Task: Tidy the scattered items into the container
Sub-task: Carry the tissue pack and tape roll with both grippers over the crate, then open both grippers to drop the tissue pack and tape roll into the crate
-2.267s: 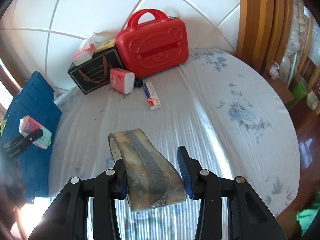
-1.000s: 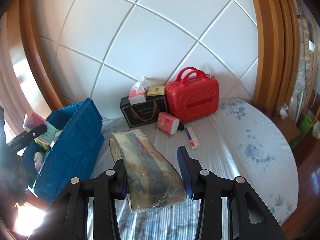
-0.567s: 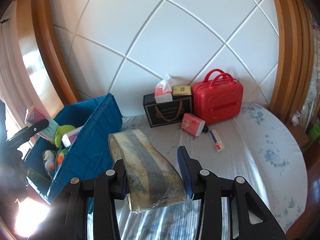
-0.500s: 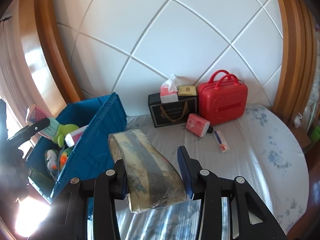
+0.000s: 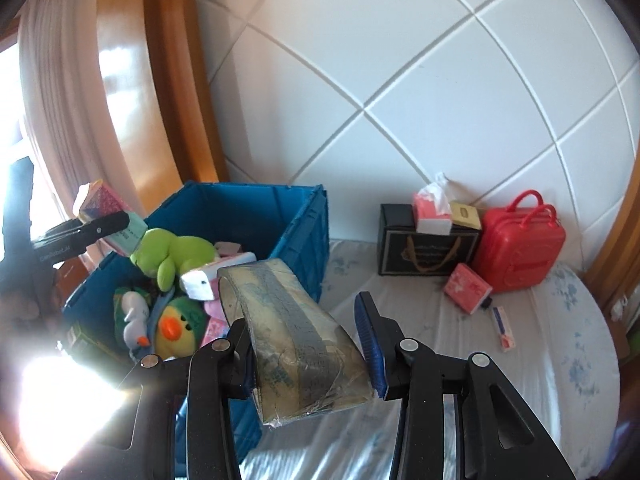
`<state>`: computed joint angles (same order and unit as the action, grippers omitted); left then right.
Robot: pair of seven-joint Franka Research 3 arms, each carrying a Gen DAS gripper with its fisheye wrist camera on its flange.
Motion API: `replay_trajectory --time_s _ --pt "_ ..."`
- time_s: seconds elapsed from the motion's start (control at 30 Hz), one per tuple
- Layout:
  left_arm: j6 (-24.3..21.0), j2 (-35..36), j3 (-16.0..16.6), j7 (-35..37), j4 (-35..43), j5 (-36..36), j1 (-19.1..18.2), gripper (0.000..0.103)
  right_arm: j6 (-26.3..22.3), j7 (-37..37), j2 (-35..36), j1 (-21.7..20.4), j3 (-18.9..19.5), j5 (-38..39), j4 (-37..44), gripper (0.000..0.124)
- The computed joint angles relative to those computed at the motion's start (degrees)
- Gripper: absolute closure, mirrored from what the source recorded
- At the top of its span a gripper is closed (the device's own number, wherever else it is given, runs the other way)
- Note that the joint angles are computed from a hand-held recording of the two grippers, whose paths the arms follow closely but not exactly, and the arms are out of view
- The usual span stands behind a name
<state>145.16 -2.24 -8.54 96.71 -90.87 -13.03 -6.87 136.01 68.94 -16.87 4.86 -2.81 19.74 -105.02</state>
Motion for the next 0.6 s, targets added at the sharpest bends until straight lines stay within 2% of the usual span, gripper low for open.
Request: replay_trajectory --time_s 0.17,0.37,0.5,0.6 --pt "-2.0 4.6 1.1 5.4 5.9 -2.9 2.3 0.038 0.7 2.9 6.8 2.3 3.1 -2.0 6.3 0.084" --pt "-5.0 12.3 0.1 8.3 16.4 -2.1 5.8 0.038 -0.5 10.2 18.1 5.5 5.5 -8.3 18.8 0.084" --pt "-11.5 20.8 -1.0 8.2 29.1 0.2 7.5 0.038 -3.7 14.5 26.6 7.9 5.3 -13.0 29.1 0.084" --pt "-14.3 26.2 -1.7 6.1 37.1 1.8 8.2 0.038 -6.6 16.8 32.4 9.6 4.6 -15.3 37.0 0.084"
